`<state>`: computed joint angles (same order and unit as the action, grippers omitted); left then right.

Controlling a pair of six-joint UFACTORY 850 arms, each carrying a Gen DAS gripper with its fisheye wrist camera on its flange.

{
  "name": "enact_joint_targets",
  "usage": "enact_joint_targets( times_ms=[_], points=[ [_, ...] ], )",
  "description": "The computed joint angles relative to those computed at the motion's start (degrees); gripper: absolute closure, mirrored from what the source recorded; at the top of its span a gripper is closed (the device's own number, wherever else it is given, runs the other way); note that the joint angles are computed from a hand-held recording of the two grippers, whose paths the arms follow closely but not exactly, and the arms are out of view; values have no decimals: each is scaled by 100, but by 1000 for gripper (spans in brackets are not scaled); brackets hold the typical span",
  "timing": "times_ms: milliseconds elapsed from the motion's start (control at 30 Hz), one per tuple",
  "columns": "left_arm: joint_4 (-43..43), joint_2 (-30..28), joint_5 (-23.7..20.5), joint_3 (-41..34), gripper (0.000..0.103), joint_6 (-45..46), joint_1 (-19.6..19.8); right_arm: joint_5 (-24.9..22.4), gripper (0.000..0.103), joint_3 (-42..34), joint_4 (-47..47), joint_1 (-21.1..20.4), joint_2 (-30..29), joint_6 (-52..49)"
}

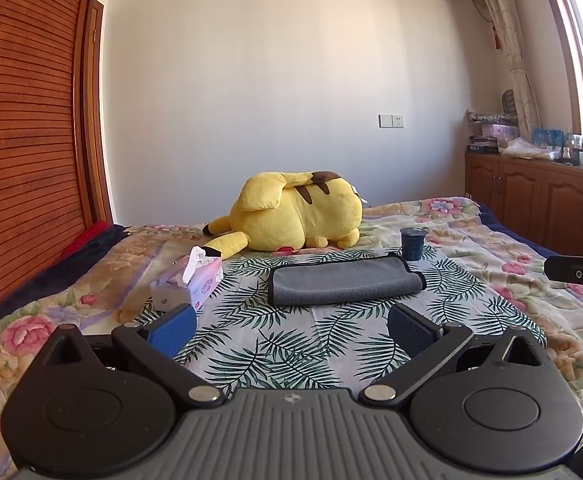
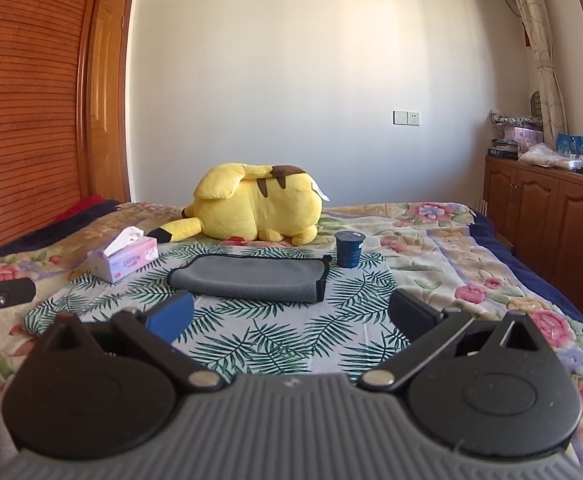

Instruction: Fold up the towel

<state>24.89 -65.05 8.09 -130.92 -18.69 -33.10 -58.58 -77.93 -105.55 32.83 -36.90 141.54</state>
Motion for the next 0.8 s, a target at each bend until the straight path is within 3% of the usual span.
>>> enact_joint_targets(
  times_ms=[800],
  points=[
    [3, -17, 4, -25, 16, 7, 2, -16, 0, 21, -21, -2, 16, 13]
  ],
)
